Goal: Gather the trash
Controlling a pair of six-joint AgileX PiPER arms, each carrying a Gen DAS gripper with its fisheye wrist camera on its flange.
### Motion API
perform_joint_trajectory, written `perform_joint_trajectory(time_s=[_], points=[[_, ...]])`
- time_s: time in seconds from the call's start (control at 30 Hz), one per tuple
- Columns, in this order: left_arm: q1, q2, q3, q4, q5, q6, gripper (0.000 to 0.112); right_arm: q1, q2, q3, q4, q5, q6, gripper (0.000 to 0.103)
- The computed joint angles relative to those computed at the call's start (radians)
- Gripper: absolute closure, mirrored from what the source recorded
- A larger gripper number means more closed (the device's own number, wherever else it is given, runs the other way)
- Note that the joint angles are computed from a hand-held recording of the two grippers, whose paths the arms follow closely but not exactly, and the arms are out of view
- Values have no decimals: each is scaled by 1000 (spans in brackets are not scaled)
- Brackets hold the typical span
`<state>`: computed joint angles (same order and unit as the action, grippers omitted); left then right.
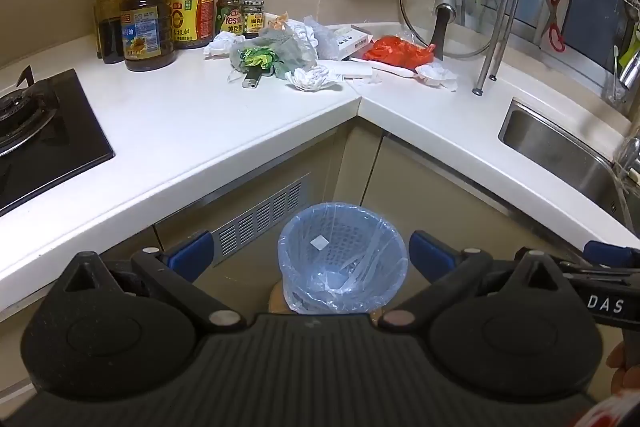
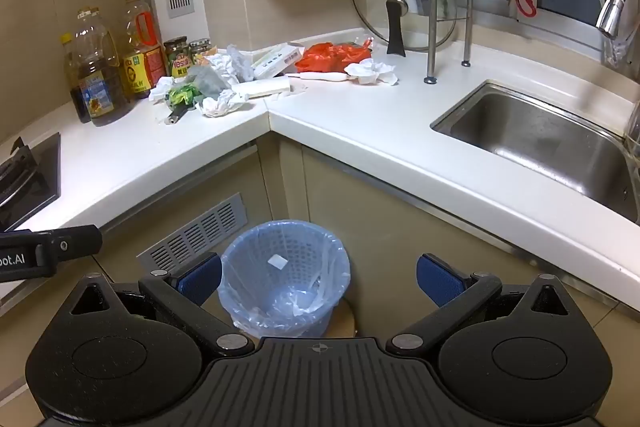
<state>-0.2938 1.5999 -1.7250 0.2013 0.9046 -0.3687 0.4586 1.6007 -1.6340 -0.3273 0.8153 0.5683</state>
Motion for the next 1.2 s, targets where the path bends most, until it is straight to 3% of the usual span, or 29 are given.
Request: perform_joint_trajectory(time_s=[0.3,0.43,1.2], points=[[53,8,-20,-95,0,78,9,-1,-2,-9,0,6,-1,0],[15,-18,8,-37,-7,28,9,0,0,5,-10,-7,10,0],[12,-18,13,-38,-12,25,10,-7,1,-18,5,7,-8,0]])
